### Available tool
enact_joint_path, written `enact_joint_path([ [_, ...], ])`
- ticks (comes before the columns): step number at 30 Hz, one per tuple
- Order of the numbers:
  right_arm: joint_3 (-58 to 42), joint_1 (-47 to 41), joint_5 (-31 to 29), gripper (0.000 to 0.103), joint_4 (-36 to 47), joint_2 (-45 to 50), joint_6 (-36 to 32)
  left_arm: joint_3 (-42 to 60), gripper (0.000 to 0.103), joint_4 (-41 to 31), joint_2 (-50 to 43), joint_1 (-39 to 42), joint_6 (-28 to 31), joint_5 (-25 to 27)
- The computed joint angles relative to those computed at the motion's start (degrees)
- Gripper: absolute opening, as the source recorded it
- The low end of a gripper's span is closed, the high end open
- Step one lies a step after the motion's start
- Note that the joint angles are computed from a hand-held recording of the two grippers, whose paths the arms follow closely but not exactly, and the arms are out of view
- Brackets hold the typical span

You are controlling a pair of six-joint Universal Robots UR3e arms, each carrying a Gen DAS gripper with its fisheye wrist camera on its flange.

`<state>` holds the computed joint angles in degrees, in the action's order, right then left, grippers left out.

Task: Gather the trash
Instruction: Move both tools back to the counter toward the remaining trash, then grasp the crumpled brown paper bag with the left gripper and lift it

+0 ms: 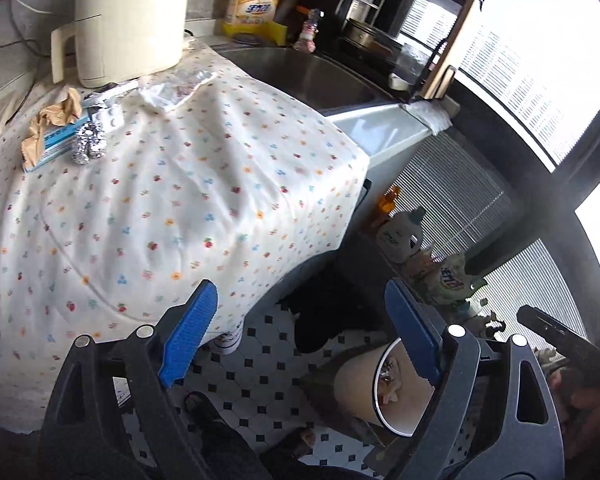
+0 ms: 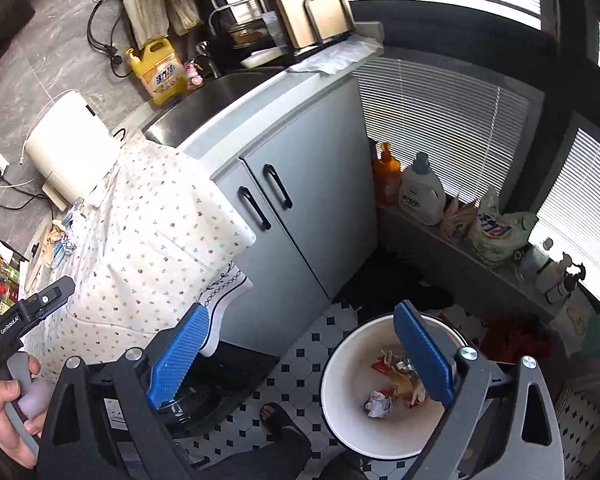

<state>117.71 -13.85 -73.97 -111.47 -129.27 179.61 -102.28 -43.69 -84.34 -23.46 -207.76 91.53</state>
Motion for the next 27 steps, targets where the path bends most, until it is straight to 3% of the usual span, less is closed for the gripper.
enact_joint_path([
  [5, -7.6, 17.2, -8.2, 0.095, -13.6, 17.4, 12.2, -7.6, 0.085, -1.7, 10.5, 13.3, 5.3, -4.3],
  [12, -23.4, 32.9, -17.1, 0.095, -17.7, 36.9, 20.0, -14.4, 0.085, -3.9, 21.2, 33.6, 14.3, -14.3],
  [20, -47.4, 43.7, -23.2, 0.095, -12.9, 57.0, 26.0, -17.9, 0.080, -4.4, 23.2, 55.1, 23.9, -27.6],
  [27, -77.6, 50.1, -28.2, 0.095, -0.8, 76.6, 30.2, -14.9, 0.068, -2.4, 14.1, 62.1, 30.6, -34.3],
])
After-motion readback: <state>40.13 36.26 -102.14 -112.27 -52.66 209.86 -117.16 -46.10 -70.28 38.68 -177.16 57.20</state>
